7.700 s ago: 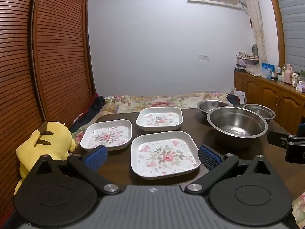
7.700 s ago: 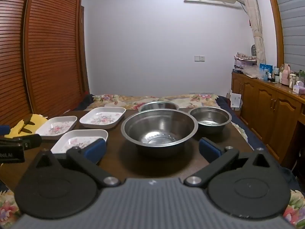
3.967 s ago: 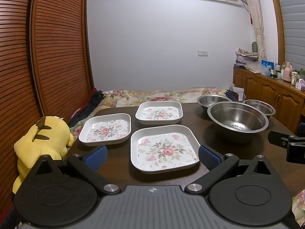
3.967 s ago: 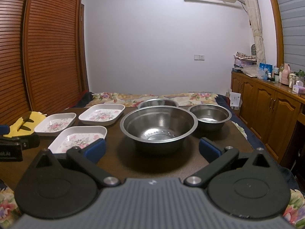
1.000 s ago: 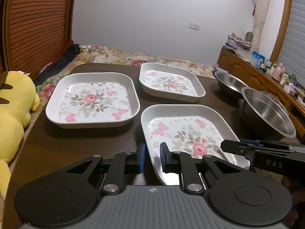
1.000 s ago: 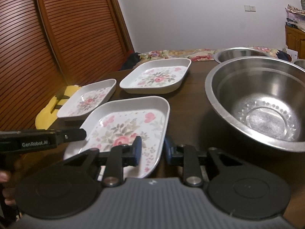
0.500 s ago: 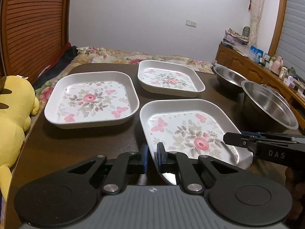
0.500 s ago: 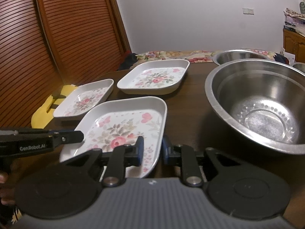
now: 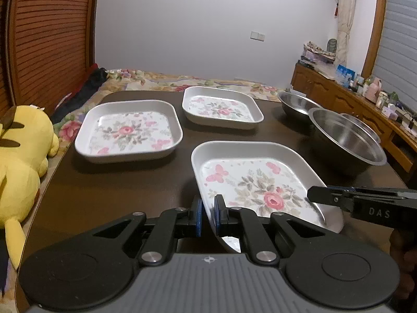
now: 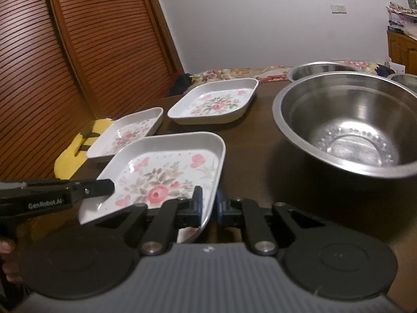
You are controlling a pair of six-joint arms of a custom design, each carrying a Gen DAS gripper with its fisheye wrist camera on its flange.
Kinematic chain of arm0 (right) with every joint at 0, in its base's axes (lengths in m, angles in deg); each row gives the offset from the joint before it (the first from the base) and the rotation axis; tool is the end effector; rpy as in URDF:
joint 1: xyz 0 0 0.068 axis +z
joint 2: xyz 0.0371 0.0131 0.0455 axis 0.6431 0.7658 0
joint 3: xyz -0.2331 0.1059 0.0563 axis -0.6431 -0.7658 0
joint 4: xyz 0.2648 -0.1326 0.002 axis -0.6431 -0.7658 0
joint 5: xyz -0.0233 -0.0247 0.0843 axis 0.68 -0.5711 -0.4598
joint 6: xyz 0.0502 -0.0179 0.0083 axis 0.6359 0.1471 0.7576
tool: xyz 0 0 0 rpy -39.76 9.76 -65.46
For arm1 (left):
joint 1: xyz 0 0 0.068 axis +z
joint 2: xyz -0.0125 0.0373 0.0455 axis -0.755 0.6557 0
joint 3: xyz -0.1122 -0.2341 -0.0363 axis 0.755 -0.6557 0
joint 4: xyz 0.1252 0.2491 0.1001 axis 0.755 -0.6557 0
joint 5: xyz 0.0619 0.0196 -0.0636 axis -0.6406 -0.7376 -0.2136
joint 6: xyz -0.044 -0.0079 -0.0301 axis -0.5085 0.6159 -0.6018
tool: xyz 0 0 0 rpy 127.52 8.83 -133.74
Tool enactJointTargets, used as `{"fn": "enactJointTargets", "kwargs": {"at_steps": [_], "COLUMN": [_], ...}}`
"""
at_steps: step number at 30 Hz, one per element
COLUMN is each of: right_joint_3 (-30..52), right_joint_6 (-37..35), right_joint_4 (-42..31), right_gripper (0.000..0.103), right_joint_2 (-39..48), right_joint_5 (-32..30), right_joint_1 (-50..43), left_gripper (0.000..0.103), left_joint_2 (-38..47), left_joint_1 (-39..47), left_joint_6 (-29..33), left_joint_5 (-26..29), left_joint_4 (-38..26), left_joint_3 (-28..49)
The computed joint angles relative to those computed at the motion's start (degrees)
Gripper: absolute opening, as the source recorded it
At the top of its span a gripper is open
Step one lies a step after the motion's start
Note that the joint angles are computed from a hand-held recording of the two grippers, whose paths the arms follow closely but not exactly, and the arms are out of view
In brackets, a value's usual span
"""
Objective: Organize plates and bowls
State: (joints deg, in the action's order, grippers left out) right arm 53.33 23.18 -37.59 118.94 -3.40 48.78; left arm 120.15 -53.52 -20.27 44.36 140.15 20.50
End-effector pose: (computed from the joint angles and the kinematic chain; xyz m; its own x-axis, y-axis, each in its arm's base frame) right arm 0.3801 0.0791 -0.0266 -0.5754 -0.1836 -0.7970 -0.6237 0.7289 0.2824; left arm 0.2544 -0.0153 -0.0009 -0.5718 -0.2264 -0.7885 -0.1909 0.9715 -0.1405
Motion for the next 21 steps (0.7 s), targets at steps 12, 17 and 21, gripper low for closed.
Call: {"fn": "enactJointTargets", "kwargs": {"at_steps": [12, 17, 21], "right_joint_3": [-9.28, -9.13, -9.69], "right_joint_6": [-3.34, -2.75, -2.31], "right_joint_4": [3.17, 3.87, 5.35], "right_gripper": [0.013, 0.013, 0.013], "right_joint_2": [-3.76, -3.40, -3.10], "right_joint_5": [-0.37, 0.21, 0.35], "right_joint_1": [-0.55, -0.21, -0.33], "left_gripper": [0.011, 0.011, 0.011], "left_joint_2": [2.08, 3.28, 3.19], "left_joint_1": [-1.25, -2.09, -2.14], "left_joint_6": [-0.76, -1.14, -0.79], "left_joint_5": [-0.49, -1.40, -1.67], "left_joint_4": [3.51, 3.10, 2.37], "left_joint_3": [-3.18, -2.31, -1.96]}}
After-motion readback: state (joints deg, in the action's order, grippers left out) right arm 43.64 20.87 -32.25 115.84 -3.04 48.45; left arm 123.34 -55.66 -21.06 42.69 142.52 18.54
